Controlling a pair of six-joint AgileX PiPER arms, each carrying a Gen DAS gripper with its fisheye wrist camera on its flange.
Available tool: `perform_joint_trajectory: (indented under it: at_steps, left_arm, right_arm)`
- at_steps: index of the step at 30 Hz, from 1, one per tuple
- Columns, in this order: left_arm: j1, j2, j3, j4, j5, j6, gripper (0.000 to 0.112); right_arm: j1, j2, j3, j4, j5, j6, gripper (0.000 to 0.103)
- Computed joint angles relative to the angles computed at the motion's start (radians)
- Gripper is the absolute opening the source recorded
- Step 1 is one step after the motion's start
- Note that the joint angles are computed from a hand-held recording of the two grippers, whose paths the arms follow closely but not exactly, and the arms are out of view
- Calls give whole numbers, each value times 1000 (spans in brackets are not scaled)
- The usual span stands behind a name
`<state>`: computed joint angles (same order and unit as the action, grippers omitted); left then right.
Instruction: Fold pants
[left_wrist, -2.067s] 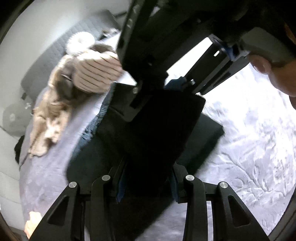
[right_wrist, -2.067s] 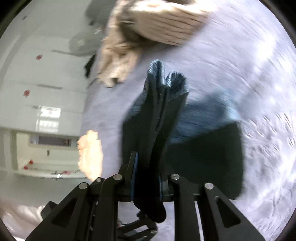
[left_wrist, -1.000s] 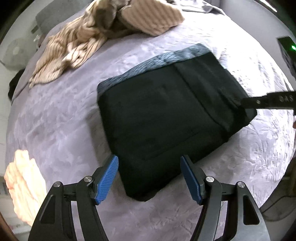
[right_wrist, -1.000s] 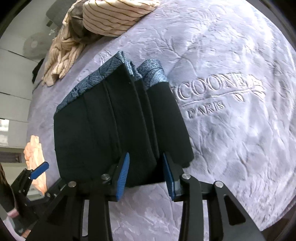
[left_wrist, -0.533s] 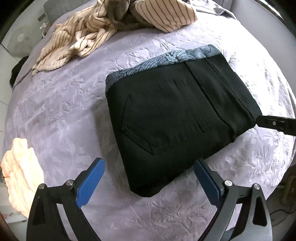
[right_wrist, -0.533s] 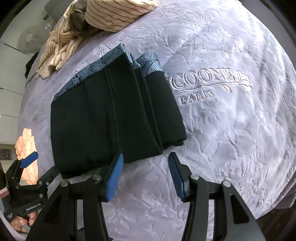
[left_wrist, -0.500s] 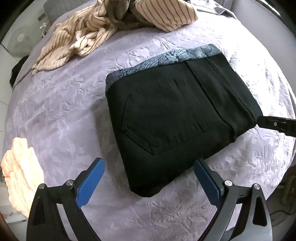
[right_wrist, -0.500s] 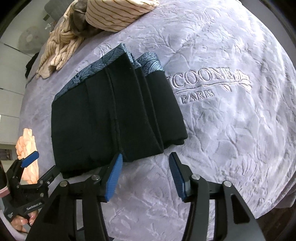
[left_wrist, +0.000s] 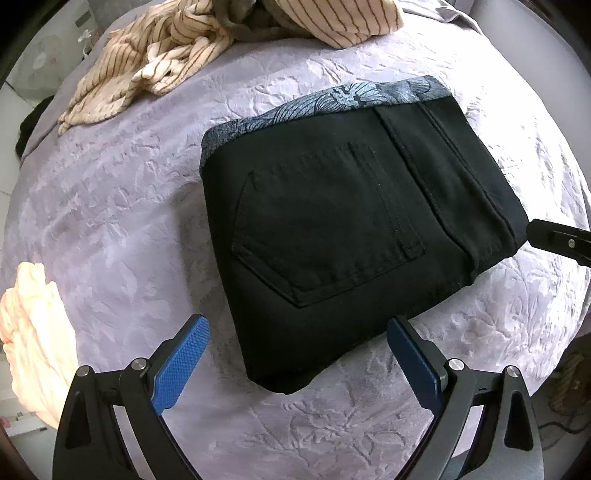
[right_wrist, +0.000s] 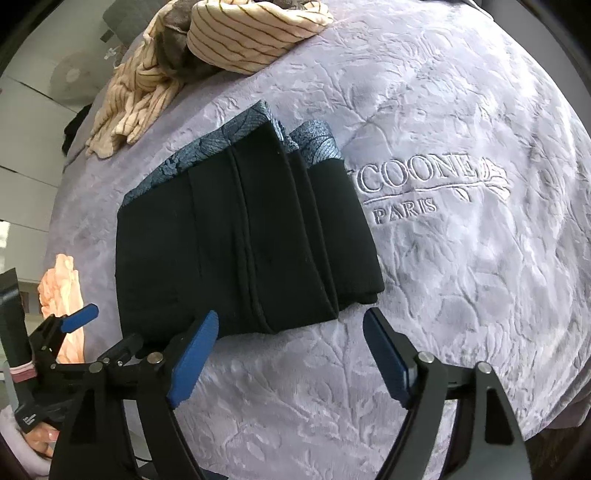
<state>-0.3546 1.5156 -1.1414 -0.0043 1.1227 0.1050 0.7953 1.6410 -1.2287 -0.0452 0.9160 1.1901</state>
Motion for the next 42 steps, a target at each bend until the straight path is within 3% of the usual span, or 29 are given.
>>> perform_joint_trajectory:
  at_steps: [5, 6, 7, 14, 29, 37, 42]
  left_arm:
    - [9, 29, -17, -6, 12, -8, 102]
    - [10, 34, -21, -8, 14, -8, 102]
    - [11, 38, -23, -5, 13, -12, 102]
    - [24, 73, -40, -12, 16, -28, 102]
    - [90, 183, -113, -13, 1, -4, 102]
    - [161, 253, -182, -88, 1, 89, 102]
    - [264, 349, -286, -221, 34, 209, 102]
  right_arm:
    - [-13, -2, 13, -2, -20, -28, 93]
    - [-15, -1, 15, -1, -22, -34, 101]
    - [-21, -3, 23, 3, -34, -42, 103]
    - [-80, -1, 54, 141, -75, -200, 103]
    - [-159, 0, 120, 277, -102, -361, 103]
    - [-223, 21, 121, 356, -101, -488, 103]
    - [-297, 30, 138, 490, -142, -682, 103]
